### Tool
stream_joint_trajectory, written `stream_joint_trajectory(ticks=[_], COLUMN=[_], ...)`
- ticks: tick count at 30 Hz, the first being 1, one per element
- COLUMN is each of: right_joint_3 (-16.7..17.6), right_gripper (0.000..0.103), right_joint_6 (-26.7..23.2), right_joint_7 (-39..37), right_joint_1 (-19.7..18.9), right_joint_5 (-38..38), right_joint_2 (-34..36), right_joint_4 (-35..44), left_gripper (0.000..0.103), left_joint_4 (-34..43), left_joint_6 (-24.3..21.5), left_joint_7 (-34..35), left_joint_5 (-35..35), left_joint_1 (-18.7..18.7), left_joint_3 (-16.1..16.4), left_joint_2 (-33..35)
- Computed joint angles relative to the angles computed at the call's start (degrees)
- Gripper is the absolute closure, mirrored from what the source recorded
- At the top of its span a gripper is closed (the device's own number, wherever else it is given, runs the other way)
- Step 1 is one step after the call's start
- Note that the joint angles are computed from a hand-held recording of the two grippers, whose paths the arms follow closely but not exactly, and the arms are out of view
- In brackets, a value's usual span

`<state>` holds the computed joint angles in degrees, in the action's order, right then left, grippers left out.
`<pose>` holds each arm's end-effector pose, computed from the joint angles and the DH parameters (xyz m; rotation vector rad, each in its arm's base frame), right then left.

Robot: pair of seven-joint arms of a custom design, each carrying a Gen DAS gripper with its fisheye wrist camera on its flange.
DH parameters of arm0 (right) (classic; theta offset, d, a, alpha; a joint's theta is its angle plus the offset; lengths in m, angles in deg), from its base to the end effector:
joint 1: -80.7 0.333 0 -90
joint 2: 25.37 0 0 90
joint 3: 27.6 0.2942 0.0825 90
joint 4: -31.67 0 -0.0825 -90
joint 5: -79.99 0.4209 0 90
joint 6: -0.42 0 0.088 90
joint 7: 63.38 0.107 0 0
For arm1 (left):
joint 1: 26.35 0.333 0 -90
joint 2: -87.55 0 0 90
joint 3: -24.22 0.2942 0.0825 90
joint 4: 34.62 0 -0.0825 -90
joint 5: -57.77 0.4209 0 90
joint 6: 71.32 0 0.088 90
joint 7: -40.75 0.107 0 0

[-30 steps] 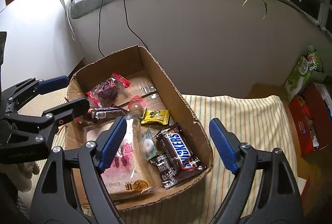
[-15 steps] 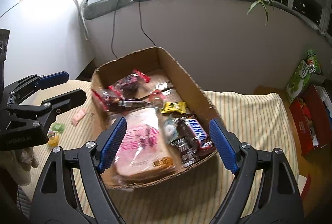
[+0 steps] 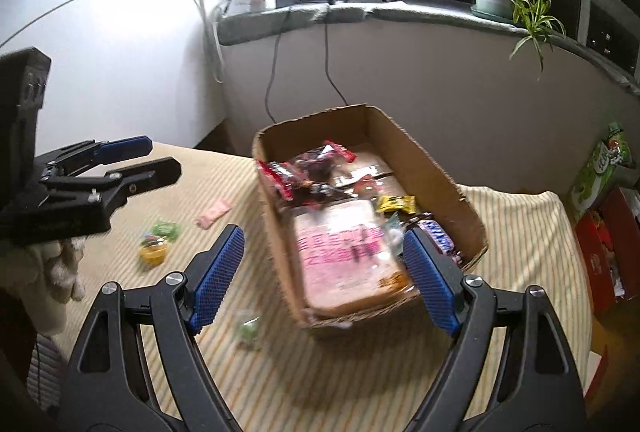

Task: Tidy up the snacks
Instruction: 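Withdraw both tools from the box toward the remaining snacks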

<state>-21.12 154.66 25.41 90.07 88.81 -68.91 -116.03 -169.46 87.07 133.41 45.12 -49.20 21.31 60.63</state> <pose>0.4085 0.1168 0.5769 -1.8181 1.4933 -0.6339 0.4572 -0.2135 0.5803 -1.4815 2.0827 -1.1102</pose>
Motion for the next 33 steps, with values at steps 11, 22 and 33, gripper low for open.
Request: stream_joint_trajectory(ticks=[11, 22, 33], right_joint_3=[1.2, 0.8, 0.8], right_gripper=[0.019, 0.038, 0.053], right_joint_6=[-2.9, -4.8, -5.4], right_joint_7=[-3.4, -1.5, -0.8], right_joint_1=[5.5, 7.2, 7.0], right_joint_5=[1.4, 2.8, 2.4], right_joint_2=[-3.0, 1.4, 5.0], right_joint_4=[-4.7, -5.2, -3.7], left_gripper=[0.046, 0.053, 0.053], left_joint_4=[-12.6, -13.0, -10.9], left_joint_6=[-2.6, -4.1, -4.0], left_joint_7=[-3.1, -2.2, -3.1], left_joint_5=[0.3, 1.0, 3.1], left_joint_1=[1.9, 1.6, 3.2], left_joint_3=[3.3, 2.2, 0.2], left_joint_2=[-10.1, -7.5, -3.1])
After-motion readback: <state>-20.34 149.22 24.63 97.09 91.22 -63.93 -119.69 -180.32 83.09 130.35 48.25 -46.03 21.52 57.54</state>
